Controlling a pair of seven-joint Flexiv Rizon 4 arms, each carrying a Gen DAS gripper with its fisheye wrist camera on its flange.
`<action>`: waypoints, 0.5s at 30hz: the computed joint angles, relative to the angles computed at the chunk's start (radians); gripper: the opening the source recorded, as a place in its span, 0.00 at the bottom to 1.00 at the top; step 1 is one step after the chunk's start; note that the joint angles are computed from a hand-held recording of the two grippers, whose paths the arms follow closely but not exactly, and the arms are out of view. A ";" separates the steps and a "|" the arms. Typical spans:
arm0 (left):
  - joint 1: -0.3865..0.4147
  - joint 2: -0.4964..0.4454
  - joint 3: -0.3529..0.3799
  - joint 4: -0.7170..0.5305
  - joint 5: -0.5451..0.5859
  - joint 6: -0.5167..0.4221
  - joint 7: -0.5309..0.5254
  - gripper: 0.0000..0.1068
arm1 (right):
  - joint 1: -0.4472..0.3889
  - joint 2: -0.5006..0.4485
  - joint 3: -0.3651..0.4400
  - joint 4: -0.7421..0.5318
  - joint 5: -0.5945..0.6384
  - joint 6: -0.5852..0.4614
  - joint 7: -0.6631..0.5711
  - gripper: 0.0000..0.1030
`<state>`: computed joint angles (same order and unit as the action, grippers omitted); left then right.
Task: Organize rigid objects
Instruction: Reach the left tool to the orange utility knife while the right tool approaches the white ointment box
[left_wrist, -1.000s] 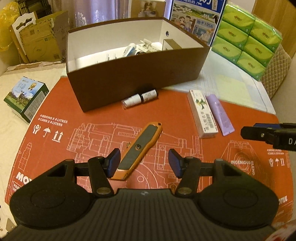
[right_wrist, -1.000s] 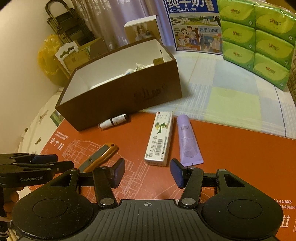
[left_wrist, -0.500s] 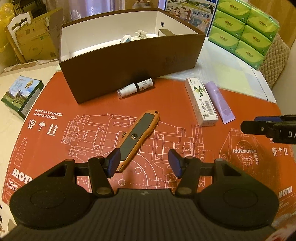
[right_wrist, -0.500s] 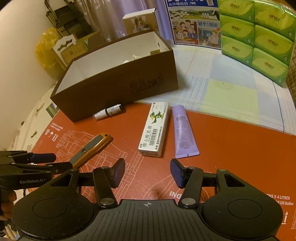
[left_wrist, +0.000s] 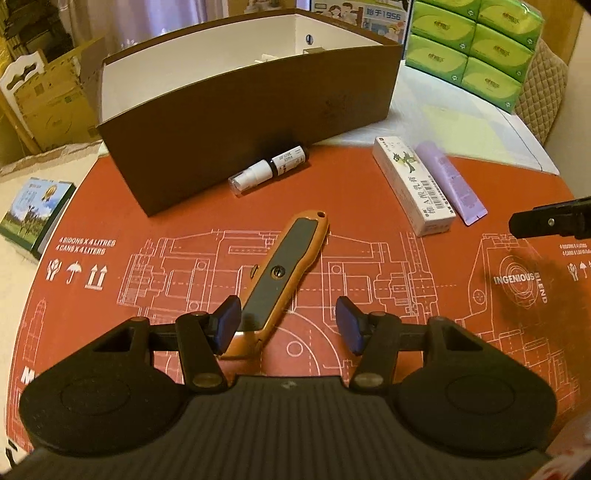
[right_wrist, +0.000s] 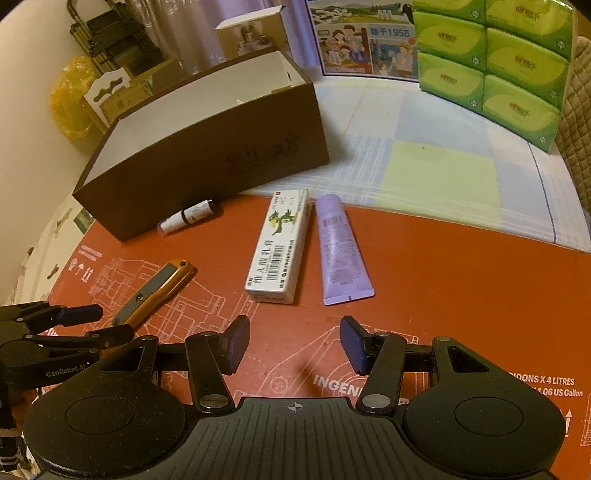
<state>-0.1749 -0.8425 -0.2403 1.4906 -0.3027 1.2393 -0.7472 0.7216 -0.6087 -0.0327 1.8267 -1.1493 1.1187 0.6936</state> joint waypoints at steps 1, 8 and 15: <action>0.003 -0.005 -0.006 -0.004 0.002 0.002 0.010 0.49 | -0.001 -0.001 0.001 0.000 0.003 0.000 -0.001 0.50; -0.010 -0.054 0.002 -0.075 0.015 -0.023 0.044 0.49 | -0.007 -0.005 0.002 0.003 0.024 0.004 -0.004 0.50; -0.027 -0.115 0.019 -0.170 0.029 -0.067 0.068 0.49 | -0.008 -0.014 0.000 0.001 0.058 0.010 -0.020 0.50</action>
<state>-0.2017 -0.9578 -0.2209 1.3207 -0.2735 1.1727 -0.6787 0.7135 -0.6224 -0.0328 1.8274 -1.0914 1.1290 0.6739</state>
